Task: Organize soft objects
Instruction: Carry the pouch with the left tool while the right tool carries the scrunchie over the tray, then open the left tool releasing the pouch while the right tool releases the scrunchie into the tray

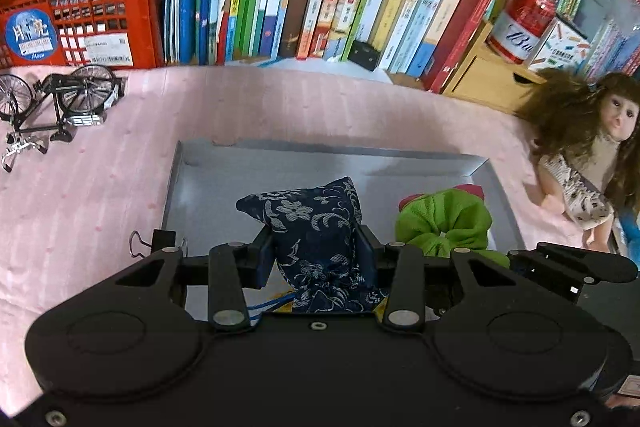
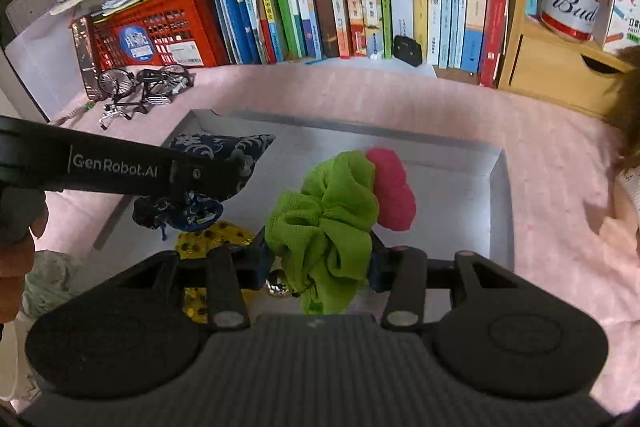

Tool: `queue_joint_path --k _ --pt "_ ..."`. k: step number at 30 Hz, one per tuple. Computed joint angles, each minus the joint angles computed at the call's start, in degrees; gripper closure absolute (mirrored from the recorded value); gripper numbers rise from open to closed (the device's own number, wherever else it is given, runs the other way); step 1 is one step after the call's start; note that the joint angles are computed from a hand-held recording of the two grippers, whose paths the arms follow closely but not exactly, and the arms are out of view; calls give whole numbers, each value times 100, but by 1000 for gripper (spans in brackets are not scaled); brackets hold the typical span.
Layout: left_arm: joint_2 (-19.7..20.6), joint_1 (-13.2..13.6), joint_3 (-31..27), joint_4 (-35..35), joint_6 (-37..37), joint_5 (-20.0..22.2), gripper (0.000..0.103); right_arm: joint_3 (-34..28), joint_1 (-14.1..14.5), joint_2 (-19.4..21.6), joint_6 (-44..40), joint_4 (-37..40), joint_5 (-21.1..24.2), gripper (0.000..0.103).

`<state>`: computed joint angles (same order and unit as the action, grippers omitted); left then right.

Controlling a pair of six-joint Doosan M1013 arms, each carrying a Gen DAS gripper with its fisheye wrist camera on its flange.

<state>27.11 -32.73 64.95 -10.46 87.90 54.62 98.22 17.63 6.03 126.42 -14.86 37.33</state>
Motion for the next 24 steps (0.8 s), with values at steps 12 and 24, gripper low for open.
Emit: queue_joint_path --k 12,24 --pt "104 -32 -18 37 -5 66 63 -16 -42 56 -60 178 38 50" --pt "55 -35 15 61 17 76 58 23 -34 -6 -67 87 -57 29"
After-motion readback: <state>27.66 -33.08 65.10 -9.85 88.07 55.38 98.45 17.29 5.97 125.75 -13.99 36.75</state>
